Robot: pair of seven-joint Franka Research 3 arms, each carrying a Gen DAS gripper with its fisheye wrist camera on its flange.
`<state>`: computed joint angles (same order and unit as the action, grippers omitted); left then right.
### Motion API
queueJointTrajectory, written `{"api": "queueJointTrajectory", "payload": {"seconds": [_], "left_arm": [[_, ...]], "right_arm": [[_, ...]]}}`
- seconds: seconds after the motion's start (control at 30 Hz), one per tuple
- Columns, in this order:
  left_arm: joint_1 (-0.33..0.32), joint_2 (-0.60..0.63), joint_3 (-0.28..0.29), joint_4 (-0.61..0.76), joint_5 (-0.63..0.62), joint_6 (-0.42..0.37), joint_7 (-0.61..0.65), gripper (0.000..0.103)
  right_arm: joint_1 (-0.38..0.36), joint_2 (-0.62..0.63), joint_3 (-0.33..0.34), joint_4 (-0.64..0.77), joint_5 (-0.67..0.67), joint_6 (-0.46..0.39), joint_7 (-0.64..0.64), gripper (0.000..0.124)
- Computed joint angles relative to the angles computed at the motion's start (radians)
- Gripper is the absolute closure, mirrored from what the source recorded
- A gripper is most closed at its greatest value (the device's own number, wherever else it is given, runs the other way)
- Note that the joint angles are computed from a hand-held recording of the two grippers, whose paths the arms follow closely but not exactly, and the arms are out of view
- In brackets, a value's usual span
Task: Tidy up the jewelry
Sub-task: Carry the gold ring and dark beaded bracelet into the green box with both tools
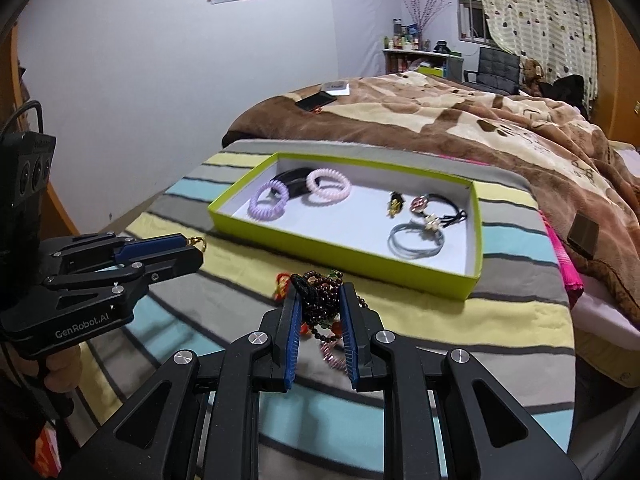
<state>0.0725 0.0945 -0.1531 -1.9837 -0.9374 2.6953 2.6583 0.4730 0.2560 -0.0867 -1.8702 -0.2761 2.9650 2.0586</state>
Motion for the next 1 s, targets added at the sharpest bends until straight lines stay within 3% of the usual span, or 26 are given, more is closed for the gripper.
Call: {"api": "queueJointTrajectory", "payload": {"seconds": [0.37, 0.63, 1.0], "left_arm": [[0.016, 0.122, -0.049, 0.156, 0.113, 0.039, -0.093, 0.08], [0.038, 0.238, -0.095, 0.284, 0.275, 0.034, -0.214, 0.08], [0.074, 0.349, -0.146, 0.374, 0.46, -0.003, -0.355, 0.08]], "right_arm": [[-0.035, 0.075, -0.008, 0.123, 0.065, -0.017, -0.052, 0.105], [-0.072, 0.201, 0.017, 0.297, 0.17, -0.107, -0.167, 0.105], [-0.075, 0.253, -0.008, 0.34, 0.197, -0.187, -0.161, 0.104]]}}
